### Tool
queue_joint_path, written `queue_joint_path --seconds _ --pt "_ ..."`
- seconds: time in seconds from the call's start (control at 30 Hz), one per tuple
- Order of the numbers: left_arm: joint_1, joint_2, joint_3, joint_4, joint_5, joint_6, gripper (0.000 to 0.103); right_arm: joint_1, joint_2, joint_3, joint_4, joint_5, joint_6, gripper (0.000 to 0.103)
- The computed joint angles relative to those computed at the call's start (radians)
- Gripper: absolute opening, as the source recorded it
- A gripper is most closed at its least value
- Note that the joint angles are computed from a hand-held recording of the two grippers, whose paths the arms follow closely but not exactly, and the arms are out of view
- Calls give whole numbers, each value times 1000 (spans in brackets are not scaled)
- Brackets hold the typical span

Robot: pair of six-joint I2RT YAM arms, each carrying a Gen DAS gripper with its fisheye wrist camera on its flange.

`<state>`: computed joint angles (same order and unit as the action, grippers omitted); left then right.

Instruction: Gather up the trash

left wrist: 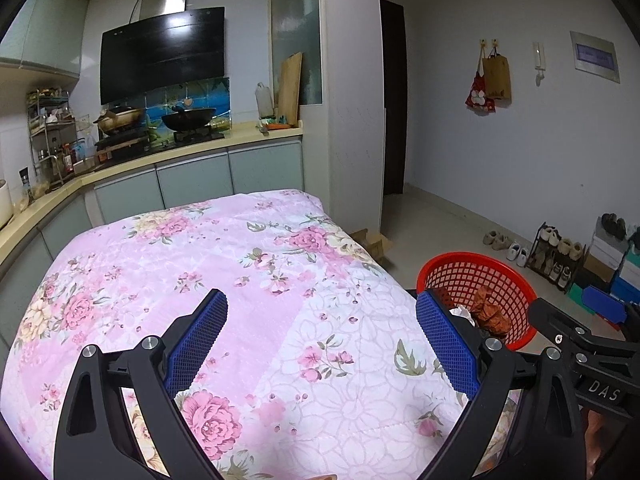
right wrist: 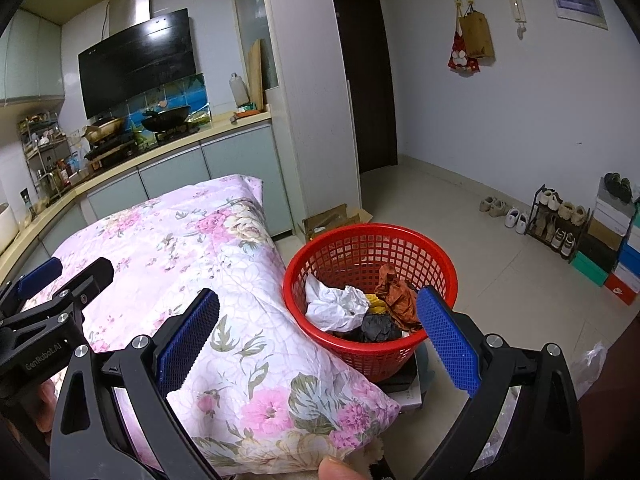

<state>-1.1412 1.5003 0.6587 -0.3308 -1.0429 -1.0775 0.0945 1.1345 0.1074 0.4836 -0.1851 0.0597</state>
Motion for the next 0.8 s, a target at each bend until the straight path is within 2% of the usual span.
queue_joint_path --seconds 0.8 --pt "8 24 16 6 24 16 92 -7 23 4 8 -8 -4 96"
